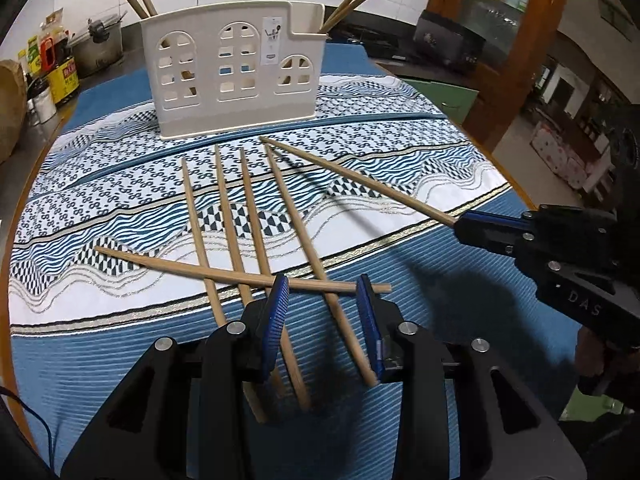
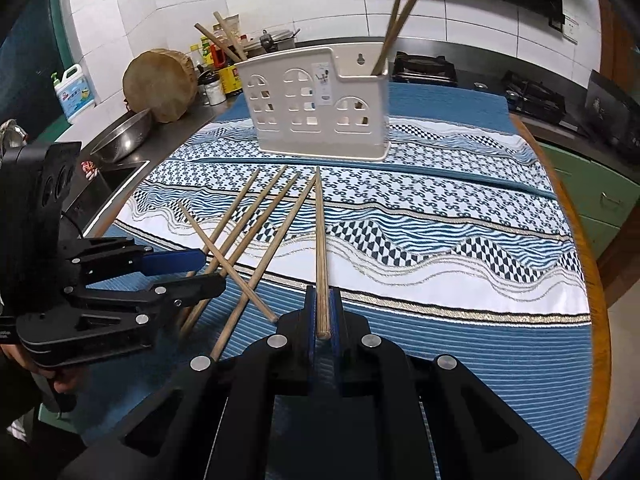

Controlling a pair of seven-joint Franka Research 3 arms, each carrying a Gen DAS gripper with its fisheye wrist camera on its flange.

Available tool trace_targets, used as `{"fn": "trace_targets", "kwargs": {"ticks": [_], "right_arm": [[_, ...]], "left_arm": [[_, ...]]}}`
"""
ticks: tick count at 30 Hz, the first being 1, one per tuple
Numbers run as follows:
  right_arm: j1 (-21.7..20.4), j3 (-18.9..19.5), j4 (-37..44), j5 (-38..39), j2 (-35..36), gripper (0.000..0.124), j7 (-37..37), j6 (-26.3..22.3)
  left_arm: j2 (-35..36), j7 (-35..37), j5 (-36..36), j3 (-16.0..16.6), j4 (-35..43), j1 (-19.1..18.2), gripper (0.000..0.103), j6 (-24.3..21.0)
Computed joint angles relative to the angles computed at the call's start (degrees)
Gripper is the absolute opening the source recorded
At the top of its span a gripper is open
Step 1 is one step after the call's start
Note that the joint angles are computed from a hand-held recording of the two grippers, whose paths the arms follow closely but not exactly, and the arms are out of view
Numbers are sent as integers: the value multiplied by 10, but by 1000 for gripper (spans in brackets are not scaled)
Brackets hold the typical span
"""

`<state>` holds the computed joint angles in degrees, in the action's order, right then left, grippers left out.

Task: Organize utensils
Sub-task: 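Close the right gripper on a chopstick while the left gripper closes on another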

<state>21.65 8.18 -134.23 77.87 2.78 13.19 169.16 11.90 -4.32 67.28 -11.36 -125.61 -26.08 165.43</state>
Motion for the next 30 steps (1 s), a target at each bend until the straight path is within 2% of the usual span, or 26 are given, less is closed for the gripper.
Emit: {"fn": "trace_targets", "kwargs": {"ticks": [3,8,11,14,19,23,25,30], "right_arm": [[-1,0,0,1,0,7,-2,-2],[-2,0,4,20,0,7,-17,-6],[-1,0,6,27,-2,7,-22,-9],[1,0,8,34,-4,7,-31,-11],[4,-1,9,41,-8,7,-40,-9],[4,-3,9,43,-11,7,-42,-13],[5,-3,9,48,-15,7,-48,-13],[8,-5,10,70,-27,7,-76,-16]], "left_arm": [[-13,-25,8,2,-13,-1,36,-12],[-42,-48,-20,-9,-48,12,35,-44],[-57,-65,-38,-16,-70,22,31,-57],[-57,-51,-66,-22,-79,32,20,-51],[-41,-33,-94,-22,-75,33,19,-43],[-36,-48,-63,-14,-66,27,19,-27],[-32,-37,-61,-16,-55,22,19,-41],[-31,-32,-75,-15,-57,22,19,-41]]}}
